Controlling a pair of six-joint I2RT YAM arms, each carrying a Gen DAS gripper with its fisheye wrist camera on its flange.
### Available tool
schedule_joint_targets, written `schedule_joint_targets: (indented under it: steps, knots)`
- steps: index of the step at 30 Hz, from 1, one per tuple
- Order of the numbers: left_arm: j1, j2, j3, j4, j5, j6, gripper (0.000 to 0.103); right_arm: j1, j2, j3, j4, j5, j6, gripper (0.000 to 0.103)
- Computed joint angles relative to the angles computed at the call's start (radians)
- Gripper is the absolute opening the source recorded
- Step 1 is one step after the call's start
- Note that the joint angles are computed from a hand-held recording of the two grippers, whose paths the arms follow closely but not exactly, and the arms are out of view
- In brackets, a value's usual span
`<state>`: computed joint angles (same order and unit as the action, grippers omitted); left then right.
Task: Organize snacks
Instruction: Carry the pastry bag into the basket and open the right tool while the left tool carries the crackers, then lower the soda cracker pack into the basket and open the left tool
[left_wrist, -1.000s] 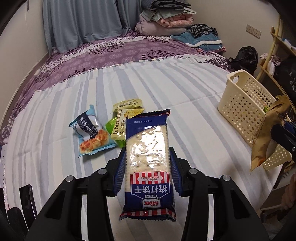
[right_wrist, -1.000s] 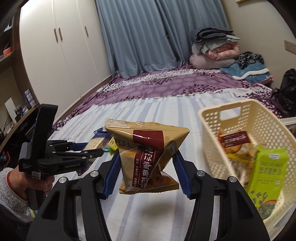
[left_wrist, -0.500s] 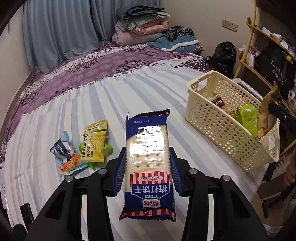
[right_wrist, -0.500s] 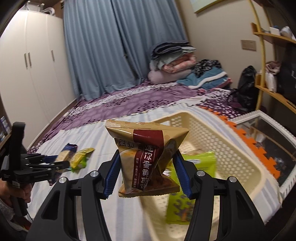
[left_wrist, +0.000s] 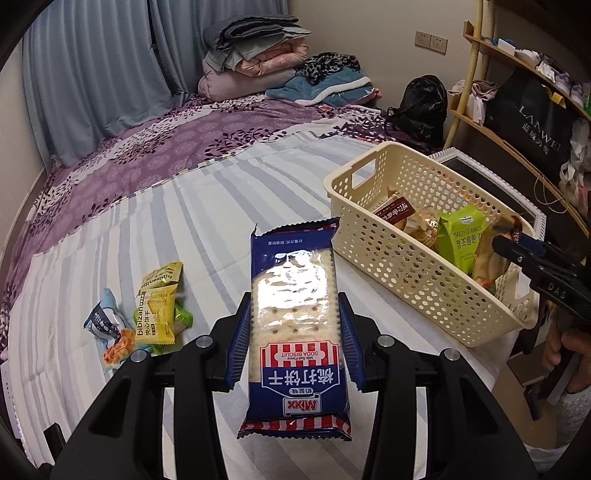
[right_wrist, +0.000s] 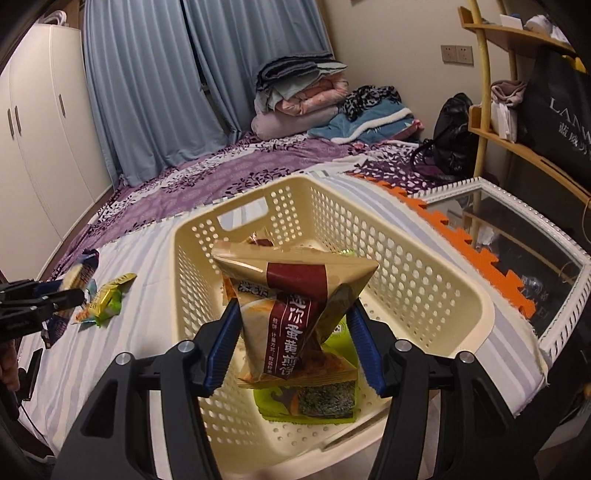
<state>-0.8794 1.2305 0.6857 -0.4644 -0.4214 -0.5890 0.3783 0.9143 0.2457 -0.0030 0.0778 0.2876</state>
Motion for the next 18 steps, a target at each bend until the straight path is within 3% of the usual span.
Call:
schedule_joint_targets:
  steps: [1,2,18]
  knots:
    - [-0.006,0.011,0.011,0.0,-0.002,-0.001,0.045,-0.002,-0.007,-0.006,0.004,0.001,0.005,0.076]
    - [-0.008,0.017,0.017,0.0,-0.002,0.002,0.045,-0.012,-0.022,-0.012,0.004,-0.006,0.005,0.077]
    - [-0.039,0.232,0.221,0.079,0.07,0.069,0.045,-0.131,-0.18,-0.067,-0.028,-0.073,-0.028,0.077]
